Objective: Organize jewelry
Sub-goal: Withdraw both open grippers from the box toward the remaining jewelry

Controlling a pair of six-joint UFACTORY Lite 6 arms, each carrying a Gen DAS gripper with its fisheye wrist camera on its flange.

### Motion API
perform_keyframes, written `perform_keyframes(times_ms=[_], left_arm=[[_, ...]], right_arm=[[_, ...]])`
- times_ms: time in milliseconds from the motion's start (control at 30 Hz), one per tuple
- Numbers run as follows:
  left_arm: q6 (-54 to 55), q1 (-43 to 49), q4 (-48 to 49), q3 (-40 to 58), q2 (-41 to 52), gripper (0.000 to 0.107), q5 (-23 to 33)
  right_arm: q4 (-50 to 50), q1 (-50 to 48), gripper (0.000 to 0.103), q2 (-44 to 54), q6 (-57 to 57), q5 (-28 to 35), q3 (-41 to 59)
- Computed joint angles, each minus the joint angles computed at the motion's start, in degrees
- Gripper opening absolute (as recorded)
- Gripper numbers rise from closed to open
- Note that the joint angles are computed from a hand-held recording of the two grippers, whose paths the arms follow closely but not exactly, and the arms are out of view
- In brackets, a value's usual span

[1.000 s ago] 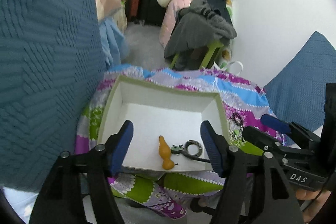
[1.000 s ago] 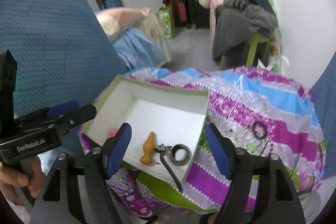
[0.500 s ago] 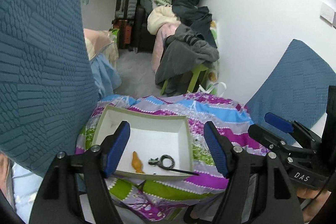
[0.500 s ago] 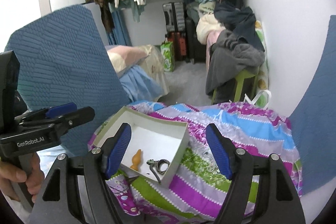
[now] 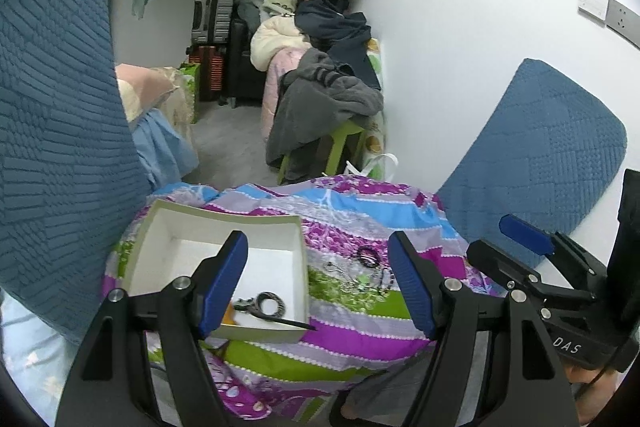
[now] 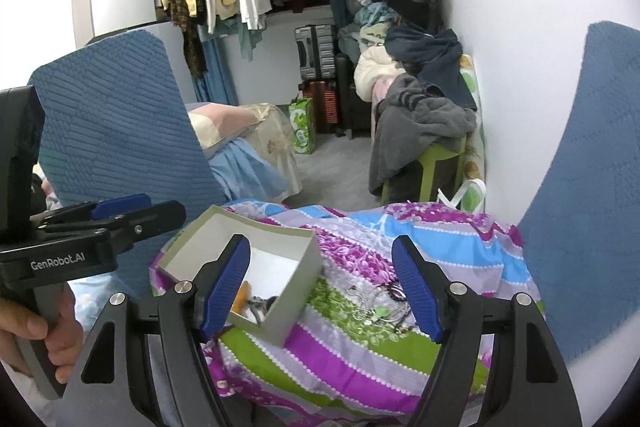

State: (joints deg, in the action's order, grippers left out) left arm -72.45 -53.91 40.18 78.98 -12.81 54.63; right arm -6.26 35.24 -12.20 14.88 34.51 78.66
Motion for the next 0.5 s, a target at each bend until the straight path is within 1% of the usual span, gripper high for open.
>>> perform_keyframes(times_ms=[167, 233, 367, 433, 500], left_arm=[[-3.58, -2.35, 1.27, -0.80, 1.92, 0.073, -1.29], [-5.25, -3.59, 2.39, -0.81, 3.18, 0.073, -1.17], [-8.92, -4.37, 3.63, -2.68, 4.87, 0.073, -4.07], [-11.28, -5.25, 4.79, -3.76, 5.66, 0.073, -4.94], [-12.86, -5.22, 4.87, -4.83, 6.77, 0.073, -7.07]], right_arm=[[5.02, -4.51, 0.072, -4.76, -5.87, -2.69, -7.24], [5.56, -5.74, 0.072, -6.65, -7.22, -3.75, -10.34], [8.85, -8.71, 0.072, -9.91, -11.38, -5.82, -16.42], [12.12, -10.80, 0.072, -11.77, -14.62, -7.07, -20.00], [15.40, -12.99, 0.072, -13.43, -18.04, -8.20, -23.68]])
